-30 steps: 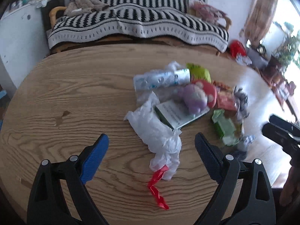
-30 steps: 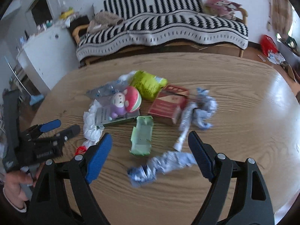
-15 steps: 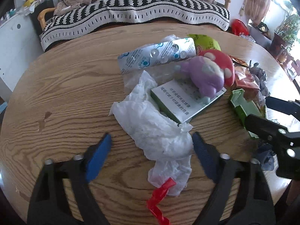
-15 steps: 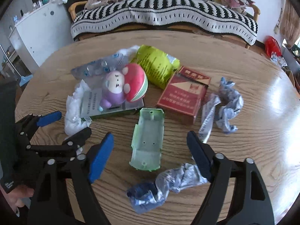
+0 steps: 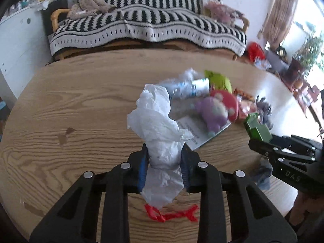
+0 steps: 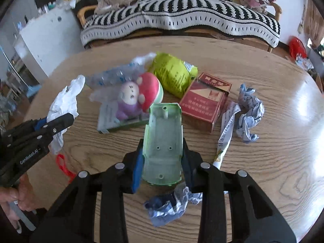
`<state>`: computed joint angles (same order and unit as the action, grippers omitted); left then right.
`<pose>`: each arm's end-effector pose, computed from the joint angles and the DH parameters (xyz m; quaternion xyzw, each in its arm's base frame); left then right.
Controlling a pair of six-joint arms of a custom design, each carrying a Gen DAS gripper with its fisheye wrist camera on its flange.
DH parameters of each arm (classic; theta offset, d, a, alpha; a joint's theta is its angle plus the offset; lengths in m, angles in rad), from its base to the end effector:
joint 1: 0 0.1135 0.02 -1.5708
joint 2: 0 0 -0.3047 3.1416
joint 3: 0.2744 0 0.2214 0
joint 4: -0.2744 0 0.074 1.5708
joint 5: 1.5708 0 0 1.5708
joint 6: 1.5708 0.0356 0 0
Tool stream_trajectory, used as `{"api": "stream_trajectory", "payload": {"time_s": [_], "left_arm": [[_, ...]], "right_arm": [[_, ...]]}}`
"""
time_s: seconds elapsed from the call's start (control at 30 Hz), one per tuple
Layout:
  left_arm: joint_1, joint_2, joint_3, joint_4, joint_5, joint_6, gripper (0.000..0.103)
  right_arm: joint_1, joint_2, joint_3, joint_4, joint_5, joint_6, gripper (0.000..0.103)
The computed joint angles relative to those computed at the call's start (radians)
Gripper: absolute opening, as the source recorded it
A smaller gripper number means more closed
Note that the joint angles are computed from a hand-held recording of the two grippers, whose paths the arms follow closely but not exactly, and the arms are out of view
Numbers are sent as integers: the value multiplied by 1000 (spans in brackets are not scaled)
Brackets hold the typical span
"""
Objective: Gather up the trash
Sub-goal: 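Grasp the white plastic bag with the left gripper while the right grasps the green tray, then carry the white bag and green tray over the trash bin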
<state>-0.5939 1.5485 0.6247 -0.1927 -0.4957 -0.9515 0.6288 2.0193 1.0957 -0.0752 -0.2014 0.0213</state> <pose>0.2049 -0.1179 0.1896 -0.2223 0.9197 0.0187 0.3232 0.3091 0.2336 0.1627 -0.3126 0.9023 0.1810 0.2352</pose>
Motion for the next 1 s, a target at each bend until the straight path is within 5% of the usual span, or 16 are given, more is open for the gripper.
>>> {"api": "stream_trajectory", "payload": {"time_s": [0.7, 1.0], "left_arm": [[-63, -64, 50, -58, -95, -35, 26], [-245, 132, 385, -126, -101, 0, 26]], "right_arm": [[-109, -152, -119, 31, -88, -8, 34], [-481, -337, -194, -74, -252, -169, 34]]}}
